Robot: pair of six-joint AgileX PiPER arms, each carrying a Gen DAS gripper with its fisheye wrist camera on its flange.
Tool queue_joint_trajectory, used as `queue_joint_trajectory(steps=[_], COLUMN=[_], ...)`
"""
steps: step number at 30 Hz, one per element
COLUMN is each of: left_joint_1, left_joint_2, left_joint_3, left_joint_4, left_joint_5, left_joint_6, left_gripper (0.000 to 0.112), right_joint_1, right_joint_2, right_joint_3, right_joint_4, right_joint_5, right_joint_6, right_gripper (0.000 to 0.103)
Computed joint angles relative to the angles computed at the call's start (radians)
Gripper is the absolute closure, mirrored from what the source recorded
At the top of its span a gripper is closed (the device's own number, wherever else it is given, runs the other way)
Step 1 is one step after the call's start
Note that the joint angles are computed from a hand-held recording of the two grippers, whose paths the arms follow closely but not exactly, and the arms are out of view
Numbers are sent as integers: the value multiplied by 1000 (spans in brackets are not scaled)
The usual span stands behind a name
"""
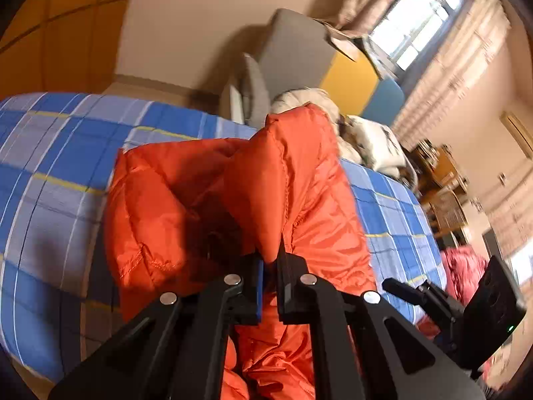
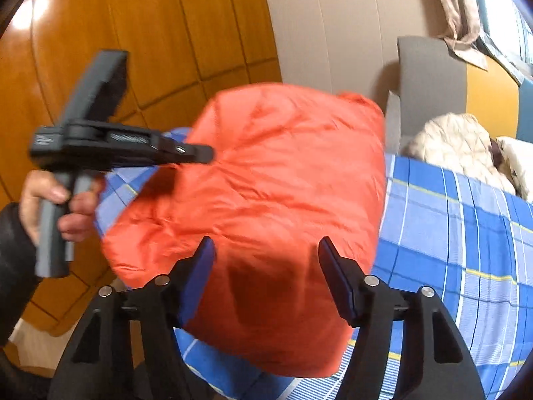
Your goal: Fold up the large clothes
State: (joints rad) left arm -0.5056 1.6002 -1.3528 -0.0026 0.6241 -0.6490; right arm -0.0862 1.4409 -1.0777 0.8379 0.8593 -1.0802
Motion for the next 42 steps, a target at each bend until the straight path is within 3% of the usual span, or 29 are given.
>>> queue_joint_trajectory(steps=[5, 9, 12, 16, 21, 23, 33, 42], left_joint_1=[-30, -104, -150, -196, -201, -213, -247, -255], left_joint_2=[-31, -3, 37, 88, 71, 58, 48, 35], left_joint_3=[102, 131, 137, 142, 172, 189, 209, 235], left_joint_4=[179, 433, 580, 729, 793, 831, 919, 953], left_joint_5=[-20, 36, 75, 100, 85, 88, 111, 99], left_joint_6=[-269, -578, -724, -833, -872, -902, -981, -1022], left_gripper=[107, 107, 107, 107, 106, 106, 106, 106], right_joint_1=[98, 194, 225, 176, 47, 23, 146, 273], right_joint_2=[-22, -37, -17, 13, 54, 68, 348, 599], right_joint_3=[110, 166, 202, 164, -19, -107, -591, -978], right_joint_4=[-16, -64, -33, -3, 6, 10, -211, -438], right_joint_5=[-146, -282, -346, -255, 75, 116, 128, 259], right_joint_6=[-33, -9, -40, -67, -26, 24, 382, 580], right_gripper=[38, 38, 38, 38, 38, 38, 38, 38])
